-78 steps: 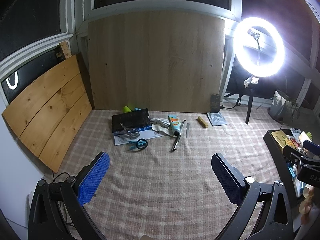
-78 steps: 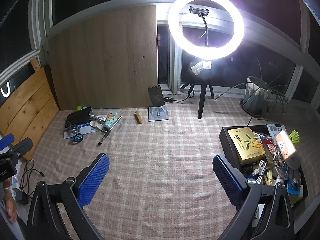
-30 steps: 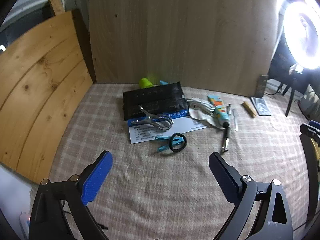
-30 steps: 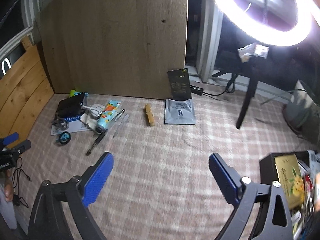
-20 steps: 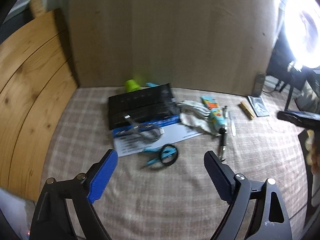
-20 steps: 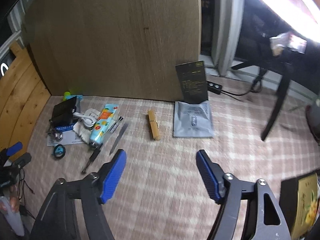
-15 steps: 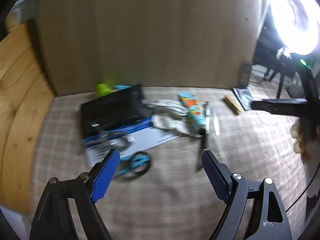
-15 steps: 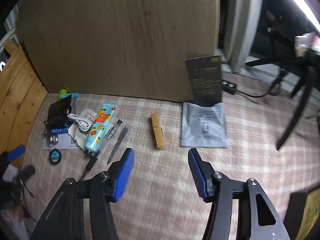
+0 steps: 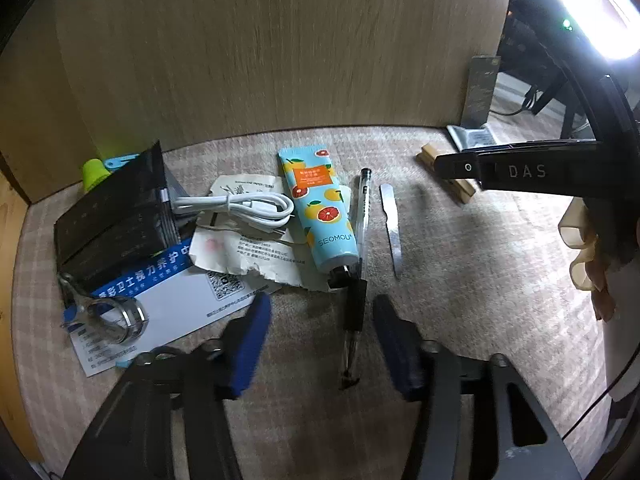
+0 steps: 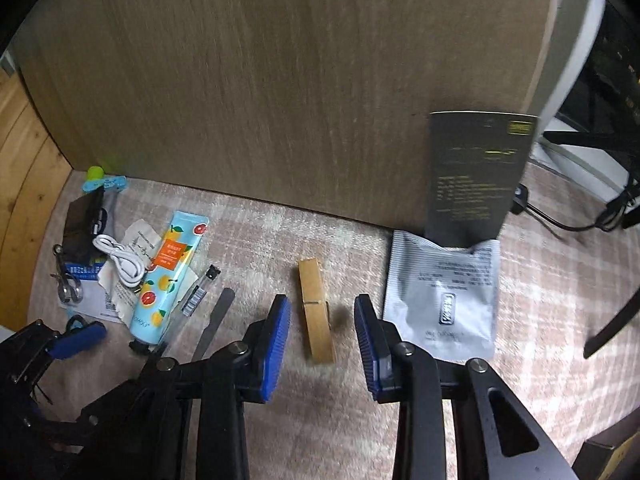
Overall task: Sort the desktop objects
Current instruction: 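Grasp the black pen with the left tool while the right tool grasps the wooden clothespin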
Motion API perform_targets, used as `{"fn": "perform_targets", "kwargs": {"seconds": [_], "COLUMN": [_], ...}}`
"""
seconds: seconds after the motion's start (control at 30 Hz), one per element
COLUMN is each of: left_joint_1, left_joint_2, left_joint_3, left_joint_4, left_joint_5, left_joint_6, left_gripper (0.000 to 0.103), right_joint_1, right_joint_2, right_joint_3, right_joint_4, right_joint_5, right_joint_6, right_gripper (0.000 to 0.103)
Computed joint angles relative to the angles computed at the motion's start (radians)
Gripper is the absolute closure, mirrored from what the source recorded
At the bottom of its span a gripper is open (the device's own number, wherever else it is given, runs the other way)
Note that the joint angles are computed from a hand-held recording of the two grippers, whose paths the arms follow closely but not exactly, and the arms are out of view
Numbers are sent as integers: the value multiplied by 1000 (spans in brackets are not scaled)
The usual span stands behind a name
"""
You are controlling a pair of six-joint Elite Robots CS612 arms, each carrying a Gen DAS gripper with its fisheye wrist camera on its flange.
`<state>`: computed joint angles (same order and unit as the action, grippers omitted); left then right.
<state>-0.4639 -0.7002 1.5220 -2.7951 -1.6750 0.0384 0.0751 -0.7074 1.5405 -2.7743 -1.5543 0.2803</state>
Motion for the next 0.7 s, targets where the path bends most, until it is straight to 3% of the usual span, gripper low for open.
{"fn": "perform_targets", "kwargs": {"seconds": [0.03,0.27,0.4,0.47,0.53,0.7], "left_joint_1": [1,1,-5,-6,-7,-7], "left_joint_2": [2,13,13,13,11,-3], "left_joint_3": [-4,-25,-20,-22,-22,6], "left_joint_4": [9,60,47,56,64,54], "left_joint_5": [1,-51,-39,-38,-41,-78], "left_joint_6": [-2,9,7,17,36,23], "left_gripper": [61,63,66,84,91,92], "right_joint_1": [1,10,7,4,0,-6], "right_joint_2": [4,14,4,-3,-12,-40], "right_joint_3": [-8,-22,-1,14,35,106], "right_joint_4": [13,42,34,26,12,-41], "right_joint_5": [1,-24,1,12,32,75], "right_joint_6": [-1,-19,-20,-14,-3,29], "right_gripper": [79,87,91,91,91,91]}}
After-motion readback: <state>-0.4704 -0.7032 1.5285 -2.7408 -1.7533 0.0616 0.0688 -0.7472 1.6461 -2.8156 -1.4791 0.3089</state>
